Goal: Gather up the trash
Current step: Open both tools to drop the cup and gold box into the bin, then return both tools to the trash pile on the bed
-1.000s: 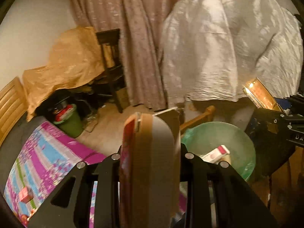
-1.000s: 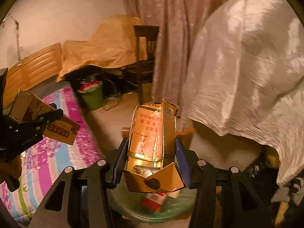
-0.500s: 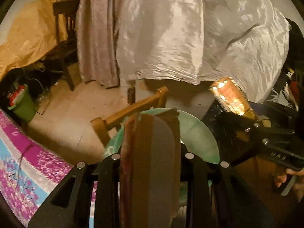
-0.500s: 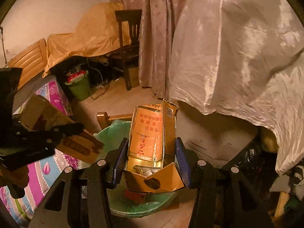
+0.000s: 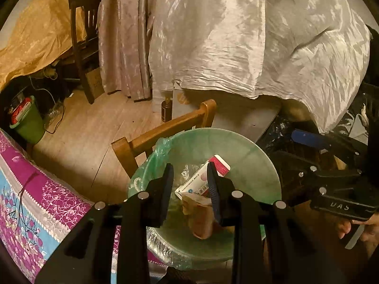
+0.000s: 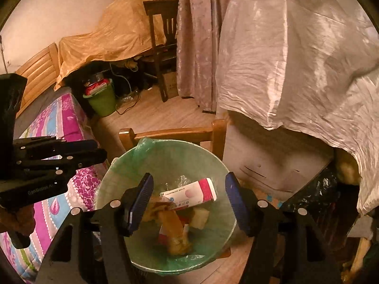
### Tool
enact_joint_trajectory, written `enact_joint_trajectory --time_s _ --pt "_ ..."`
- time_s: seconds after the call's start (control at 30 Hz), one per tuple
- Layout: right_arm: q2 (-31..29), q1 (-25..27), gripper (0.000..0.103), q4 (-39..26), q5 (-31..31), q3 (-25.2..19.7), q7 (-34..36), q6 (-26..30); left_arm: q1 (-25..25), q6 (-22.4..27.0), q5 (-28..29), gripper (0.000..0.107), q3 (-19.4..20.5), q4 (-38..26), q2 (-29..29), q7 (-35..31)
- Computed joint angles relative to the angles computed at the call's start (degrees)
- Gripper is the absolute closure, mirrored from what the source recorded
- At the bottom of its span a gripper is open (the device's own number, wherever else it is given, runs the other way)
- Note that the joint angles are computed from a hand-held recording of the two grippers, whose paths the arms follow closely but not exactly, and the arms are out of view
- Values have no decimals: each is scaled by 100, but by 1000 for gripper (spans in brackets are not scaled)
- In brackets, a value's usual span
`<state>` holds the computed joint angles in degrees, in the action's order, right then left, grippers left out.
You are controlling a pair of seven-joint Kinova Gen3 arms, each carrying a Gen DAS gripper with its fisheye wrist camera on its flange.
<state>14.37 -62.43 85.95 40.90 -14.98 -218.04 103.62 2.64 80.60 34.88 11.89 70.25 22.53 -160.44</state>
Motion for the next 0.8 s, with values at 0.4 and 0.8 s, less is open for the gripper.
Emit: enact_joint_trajectory --time_s 0.4,0.8 --pt "157 -255 39 -303 292 21 -54 427 -297 -380 333 79 -69 328 -253 -310" --pt "1650 -1172 40 -2109 1985 849 1138 1222 -1551 -1265 1787 54 -537 1093 -535 -1315"
